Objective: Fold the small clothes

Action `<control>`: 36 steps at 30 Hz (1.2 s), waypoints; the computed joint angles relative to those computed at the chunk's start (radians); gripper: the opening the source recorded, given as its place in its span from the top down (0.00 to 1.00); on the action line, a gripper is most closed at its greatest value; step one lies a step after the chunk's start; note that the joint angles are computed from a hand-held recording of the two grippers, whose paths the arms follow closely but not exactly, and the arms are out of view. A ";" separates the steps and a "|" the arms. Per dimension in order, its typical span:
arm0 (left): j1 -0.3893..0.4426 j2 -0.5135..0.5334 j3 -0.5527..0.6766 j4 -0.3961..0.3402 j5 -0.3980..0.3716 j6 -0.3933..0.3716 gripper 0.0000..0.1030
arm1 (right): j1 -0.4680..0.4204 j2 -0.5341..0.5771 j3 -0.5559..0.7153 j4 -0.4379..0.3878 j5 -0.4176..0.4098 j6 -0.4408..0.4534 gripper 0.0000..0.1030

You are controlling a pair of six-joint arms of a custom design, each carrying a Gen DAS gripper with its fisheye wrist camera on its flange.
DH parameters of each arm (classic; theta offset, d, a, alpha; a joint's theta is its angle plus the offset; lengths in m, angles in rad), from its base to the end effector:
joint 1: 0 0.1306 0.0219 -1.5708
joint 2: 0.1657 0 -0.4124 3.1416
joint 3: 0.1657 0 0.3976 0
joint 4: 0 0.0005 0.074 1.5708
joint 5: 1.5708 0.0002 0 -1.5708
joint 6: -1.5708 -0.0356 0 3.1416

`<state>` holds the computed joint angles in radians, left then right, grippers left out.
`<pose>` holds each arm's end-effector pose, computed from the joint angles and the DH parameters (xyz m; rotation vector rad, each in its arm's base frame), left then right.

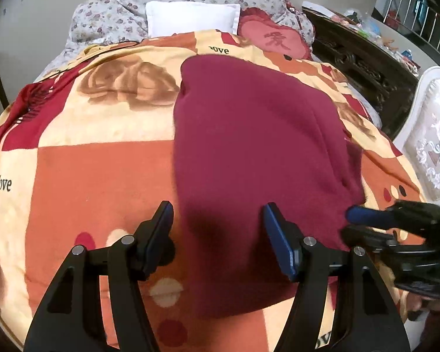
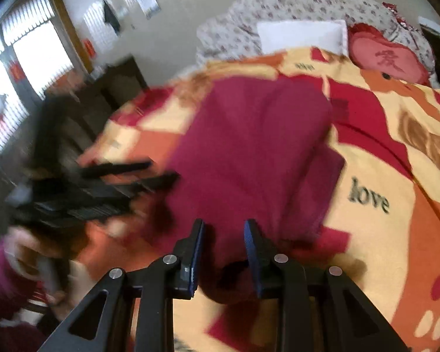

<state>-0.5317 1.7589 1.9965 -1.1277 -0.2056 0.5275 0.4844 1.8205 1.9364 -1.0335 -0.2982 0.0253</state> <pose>0.5375 -0.3083 0.5263 -0.0842 2.4462 -0.2198 0.5695 0.3109 0.4680 -0.7579 2.4018 0.5618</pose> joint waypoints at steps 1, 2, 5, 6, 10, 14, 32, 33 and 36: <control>0.000 0.002 0.003 -0.003 0.000 -0.002 0.38 | -0.007 -0.003 -0.013 0.012 -0.024 -0.015 0.75; 0.000 0.004 0.005 -0.006 -0.002 -0.004 0.38 | -0.014 -0.008 -0.022 0.021 -0.042 -0.033 0.75; 0.001 0.007 0.011 -0.011 -0.004 -0.006 0.38 | -0.024 -0.030 -0.030 0.036 -0.065 -0.064 0.75; 0.001 0.008 0.011 -0.011 -0.002 -0.005 0.38 | -0.025 -0.039 -0.035 0.051 -0.062 -0.073 0.74; 0.012 0.008 0.013 -0.006 0.019 0.006 0.38 | -0.051 -0.087 -0.092 0.177 -0.088 -0.189 0.27; 0.045 -0.014 -0.031 0.064 0.121 0.037 0.38 | -0.064 -0.094 -0.110 0.222 -0.057 -0.239 0.27; 0.134 -0.009 -0.132 0.296 0.501 0.154 0.39 | -0.075 0.079 -0.009 0.274 -0.329 -0.414 0.50; 0.133 -0.021 -0.135 0.290 0.505 0.151 0.43 | -0.073 0.063 -0.019 0.285 -0.353 -0.423 0.53; 0.122 -0.101 -0.174 0.260 0.472 0.122 0.43 | -0.050 0.023 -0.025 0.246 -0.386 -0.393 0.54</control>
<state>-0.4098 1.6580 1.8221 -0.8676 0.2663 0.6493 0.4342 1.8434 1.9111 -0.7879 -0.6838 -0.3682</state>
